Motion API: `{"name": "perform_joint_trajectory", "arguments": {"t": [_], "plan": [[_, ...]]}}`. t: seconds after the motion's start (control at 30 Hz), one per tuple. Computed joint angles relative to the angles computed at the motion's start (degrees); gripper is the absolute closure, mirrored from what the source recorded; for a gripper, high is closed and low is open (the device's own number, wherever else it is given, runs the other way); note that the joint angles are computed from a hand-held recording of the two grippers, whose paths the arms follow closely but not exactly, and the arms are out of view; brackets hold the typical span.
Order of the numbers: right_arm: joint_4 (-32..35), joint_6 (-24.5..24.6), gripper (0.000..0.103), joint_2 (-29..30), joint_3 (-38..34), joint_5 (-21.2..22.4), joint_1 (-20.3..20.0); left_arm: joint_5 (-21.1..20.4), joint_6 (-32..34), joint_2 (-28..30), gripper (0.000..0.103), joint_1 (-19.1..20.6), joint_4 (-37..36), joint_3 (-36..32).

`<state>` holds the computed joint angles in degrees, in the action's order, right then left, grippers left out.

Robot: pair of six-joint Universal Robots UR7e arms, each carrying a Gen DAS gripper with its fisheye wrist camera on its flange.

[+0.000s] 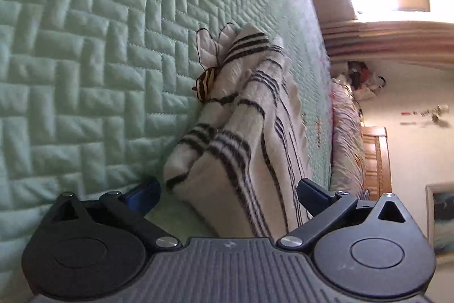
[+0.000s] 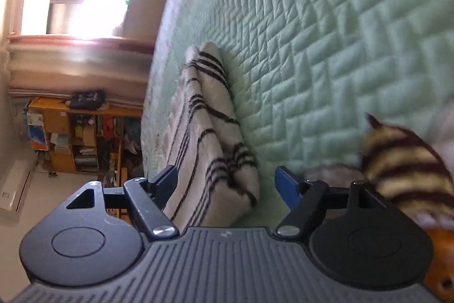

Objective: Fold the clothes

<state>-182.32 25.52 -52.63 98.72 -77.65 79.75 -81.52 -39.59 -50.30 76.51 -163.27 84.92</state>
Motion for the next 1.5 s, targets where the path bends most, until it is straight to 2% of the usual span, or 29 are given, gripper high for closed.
{"name": "perform_joint_trajectory", "arguments": {"t": [0.03,0.13,0.17,0.23,0.27,0.33,0.4,0.5,0.63,0.73,0.93,1.03,1.1,1.13,1.2,1.3,1.37,1.43,1.5], "plan": [[1.22,0.32,0.021,0.81,-1.47,1.2,-0.05,0.12,-0.22,0.81,0.001,-0.02,0.54,-1.24],[4.28,0.18,0.021,3.56,-5.88,2.17,0.65,1.53,-0.29,2.96,0.001,-0.3,-0.2,-3.58],[5.52,-0.62,0.021,4.35,-7.25,1.64,1.17,2.15,0.33,3.45,0.004,-0.44,-0.94,-3.87],[7.89,-2.77,0.025,5.7,-9.66,-0.16,2.51,3.12,2.35,4.24,0.042,-0.65,-0.63,-4.67],[9.6,-4.14,0.045,6.21,-10.81,-1.26,3.26,3.32,3.3,4.61,0.08,-0.63,-0.06,-5.12],[12.82,-4.81,0.08,6.74,-11.92,-3.49,4.18,3.12,3.94,4.85,0.084,-0.38,-1.31,-4.67],[10.62,-4.79,0.082,6.05,-9.9,-3.72,4.29,3.68,5.17,4.13,0.088,-0.65,-3.67,-2.87],[6.31,-5.46,0.087,4.45,-6.23,-3.69,4.46,5.3,7.85,2.19,0.09,-1.73,-6.63,0.43],[4.14,-7.41,0.089,-0.32,-0.37,-2.94,4.85,7.23,11.42,-2.43,0.091,-4.37,-9.44,7.07],[4.14,-8.48,0.089,-4.48,4.71,-2.88,5.06,7.49,11.01,-7.31,0.091,-6.25,-11.4,14.1],[2.05,-8.74,0.089,-12.25,16.02,-1.43,3.88,6.51,5.34,-18.47,0.09,-9.32,-17.29,31.97],[1.68,-8.63,0.089,-14.37,20.4,-1.36,2.69,7.56,5.21,-21.94,0.082,-9.53,-16.17,37.42],[1.18,-7.42,0.082,-14.36,21.86,-1.22,1.23,7.38,4.58,-22.58,0.075,-7.93,-14.09,38.35],[0.93,-6.39,0.076,-14.31,22.25,-1.8,0.58,7.13,5.78,-22.85,0.074,-7.47,-14.37,38.71],[-0.16,-4.68,0.07,-15.42,23.64,-2.33,-0.25,9.21,8.75,-24.47,0.065,-8.61,-14.3,39.45],[-4.78,-7.39,0.06,-17.51,25.28,-2.82,0.31,14.84,14.96,-27.61,0.065,-11.79,-14.53,40.59],[-8.17,-9.82,0.049,-17.81,25.21,-3.31,1.56,16.37,17.57,-28.71,0.065,-13.09,-15.46,40.36],[-11.41,-11.98,0.045,-17.39,24.63,-2.22,2.61,15.2,21.15,-28.3,0.063,-13.77,-17.76,39.13],[-12.23,-12.26,0.036,-15.56,23.07,3.28,2.52,11.67,24.14,-26.14,0.049,-13.56,-19.26,36.84]]}}
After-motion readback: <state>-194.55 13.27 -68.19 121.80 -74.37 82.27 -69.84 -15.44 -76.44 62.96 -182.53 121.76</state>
